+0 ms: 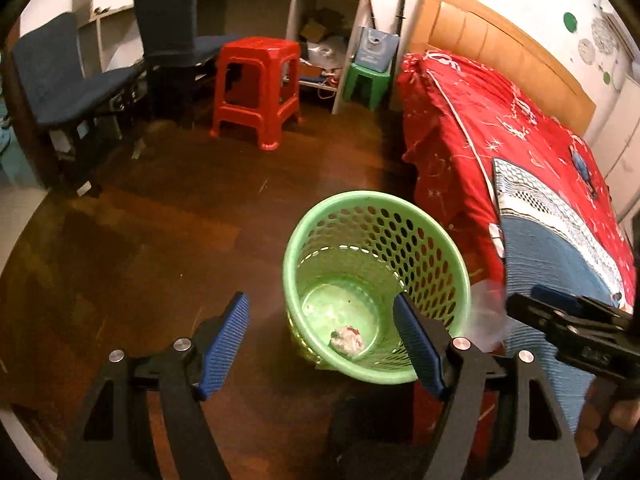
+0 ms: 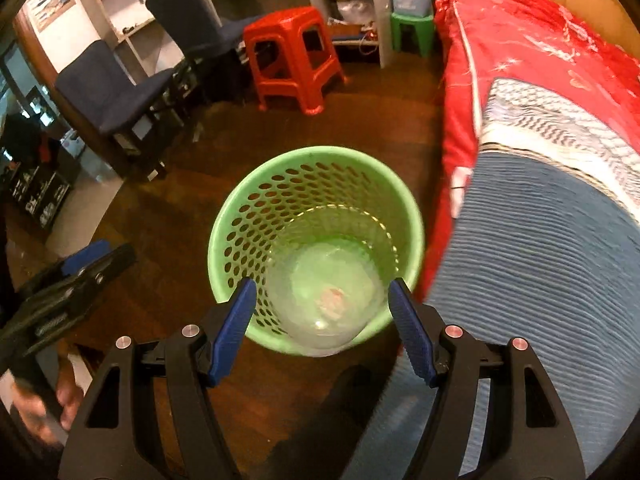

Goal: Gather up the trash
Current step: 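Move both open tools back from the wastebasket toward the bed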

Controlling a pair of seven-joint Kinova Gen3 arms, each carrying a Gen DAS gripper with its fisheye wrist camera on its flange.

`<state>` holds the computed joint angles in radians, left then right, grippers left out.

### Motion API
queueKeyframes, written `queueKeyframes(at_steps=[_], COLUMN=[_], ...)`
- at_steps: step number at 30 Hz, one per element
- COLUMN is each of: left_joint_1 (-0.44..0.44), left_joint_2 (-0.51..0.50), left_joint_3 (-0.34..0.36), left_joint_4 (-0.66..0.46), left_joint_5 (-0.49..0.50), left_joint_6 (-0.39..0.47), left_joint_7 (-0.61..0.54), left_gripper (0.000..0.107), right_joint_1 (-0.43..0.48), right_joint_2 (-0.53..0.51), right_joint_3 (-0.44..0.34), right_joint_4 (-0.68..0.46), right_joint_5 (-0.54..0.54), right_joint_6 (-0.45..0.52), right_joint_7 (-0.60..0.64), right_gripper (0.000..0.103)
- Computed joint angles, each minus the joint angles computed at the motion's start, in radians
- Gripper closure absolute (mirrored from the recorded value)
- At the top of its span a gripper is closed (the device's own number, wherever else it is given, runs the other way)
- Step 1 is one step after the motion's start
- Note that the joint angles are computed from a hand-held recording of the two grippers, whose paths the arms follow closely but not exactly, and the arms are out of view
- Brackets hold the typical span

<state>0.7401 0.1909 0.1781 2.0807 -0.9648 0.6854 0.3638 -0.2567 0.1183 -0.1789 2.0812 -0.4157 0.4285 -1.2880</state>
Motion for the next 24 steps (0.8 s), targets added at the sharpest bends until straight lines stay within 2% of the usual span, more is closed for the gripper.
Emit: queueKeyframes(at_steps=[3,8,14,17,24], left_joint_1=[-0.002,0.001,0.027,0.050,0.104], left_joint_2=[0.002,0.011,0.009,0.010,0.041], left_joint_3=[-0.003,-0.005,0.006,0.018,0.044], left_joint_4=[0.013,0.012,-0.023,-0.053,-0.157], left_joint_5=[-0.007,0.000,-0.002,-0.009,-0.009], left_joint_6=[-0.016,-0.025,0.019,0.050,0.098], left_joint_7=[0.019,0.018,0.012,0.007,-0.047], left_gripper=[0.036,0.036,0.036,0.036,0.036], right_joint_1=[0.034,0.019,-0.002,-0.006,0.046], right_joint_2=[0.040,0.013,-0.124,-0.226,-0.432], right_joint_3=[-0.028,-0.031,0.019,0.087,0.154], right_joint_4=[-0.021,-0.013,0.056,0.116,0.223], right_joint_5=[-0.097,-0.097,-0.058,-0.090,0.057], right_joint_6=[0.014,0.014,0.013,0.025,0.052], right_joint_7=[0.071,0.069,0.068,0.105,-0.008], right_gripper=[0.028,0.028,0.027,0.023,0.020])
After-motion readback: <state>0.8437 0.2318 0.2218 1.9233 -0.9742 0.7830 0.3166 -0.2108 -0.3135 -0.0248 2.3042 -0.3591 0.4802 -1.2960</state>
